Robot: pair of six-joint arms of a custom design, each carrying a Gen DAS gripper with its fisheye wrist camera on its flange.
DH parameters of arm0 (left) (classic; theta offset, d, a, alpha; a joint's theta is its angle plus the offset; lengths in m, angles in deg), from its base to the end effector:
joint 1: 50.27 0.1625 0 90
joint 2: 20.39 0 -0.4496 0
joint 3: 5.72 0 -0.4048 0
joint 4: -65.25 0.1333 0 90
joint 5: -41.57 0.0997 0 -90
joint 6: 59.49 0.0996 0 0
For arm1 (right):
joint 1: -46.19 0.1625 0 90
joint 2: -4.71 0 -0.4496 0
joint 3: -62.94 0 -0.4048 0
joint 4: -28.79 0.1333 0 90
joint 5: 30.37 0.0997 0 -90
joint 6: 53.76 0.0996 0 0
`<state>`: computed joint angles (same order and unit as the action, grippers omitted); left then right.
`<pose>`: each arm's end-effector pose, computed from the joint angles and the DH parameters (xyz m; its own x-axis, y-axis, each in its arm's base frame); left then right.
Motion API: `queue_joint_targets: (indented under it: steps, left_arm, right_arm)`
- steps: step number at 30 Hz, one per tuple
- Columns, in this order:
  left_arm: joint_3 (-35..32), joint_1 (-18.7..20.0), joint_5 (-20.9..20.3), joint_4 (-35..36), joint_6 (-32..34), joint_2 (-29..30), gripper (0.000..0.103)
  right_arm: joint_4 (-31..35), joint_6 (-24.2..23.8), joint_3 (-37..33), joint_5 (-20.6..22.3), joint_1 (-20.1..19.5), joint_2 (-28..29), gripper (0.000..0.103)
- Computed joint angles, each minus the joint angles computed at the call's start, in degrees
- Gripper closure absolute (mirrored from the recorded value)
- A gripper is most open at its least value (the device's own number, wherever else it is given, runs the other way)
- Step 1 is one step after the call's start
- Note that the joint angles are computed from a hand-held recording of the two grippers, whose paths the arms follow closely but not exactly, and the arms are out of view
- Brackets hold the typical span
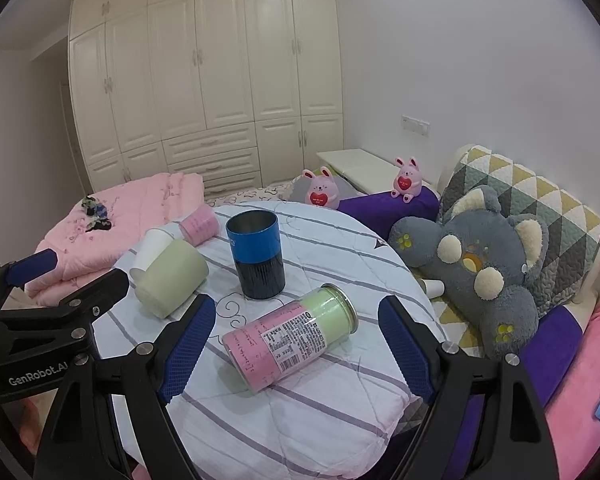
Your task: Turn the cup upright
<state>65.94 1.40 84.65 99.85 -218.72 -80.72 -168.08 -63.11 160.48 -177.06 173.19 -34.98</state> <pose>-0.2075 -0.5947 0.3554 -0.6376 0.2233 -0.7373 0.7184 0.5181 -0.4642 0.4420 -0.5034 0.1463 -0.7433 0.0860 0.6634 -0.5224 0.5449 -0.6559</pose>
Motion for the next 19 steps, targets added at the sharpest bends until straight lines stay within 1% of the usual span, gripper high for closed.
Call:
queue_joint_targets:
  steps: [3,13,19]
  left_arm:
    - [-0.3,0.2,0.9,0.0,0.4,0.2,0.0]
    - [0.9,0.3,1.6,-2.6,2.0,-0.2,0.0]
    - [0.0,0.7,2.3,-0.9,1.0,0.5,0.0]
  right_arm:
    - [-0.2,-0.1,0.0,-0.1,-0.1,0.0,0.018]
    - [0.3,0.7,0.4,-0.3,-0.2,-0.3,0.018]
    - [1.2,1.9,0.7,-0.4,-0.3,-0.6,0.018]
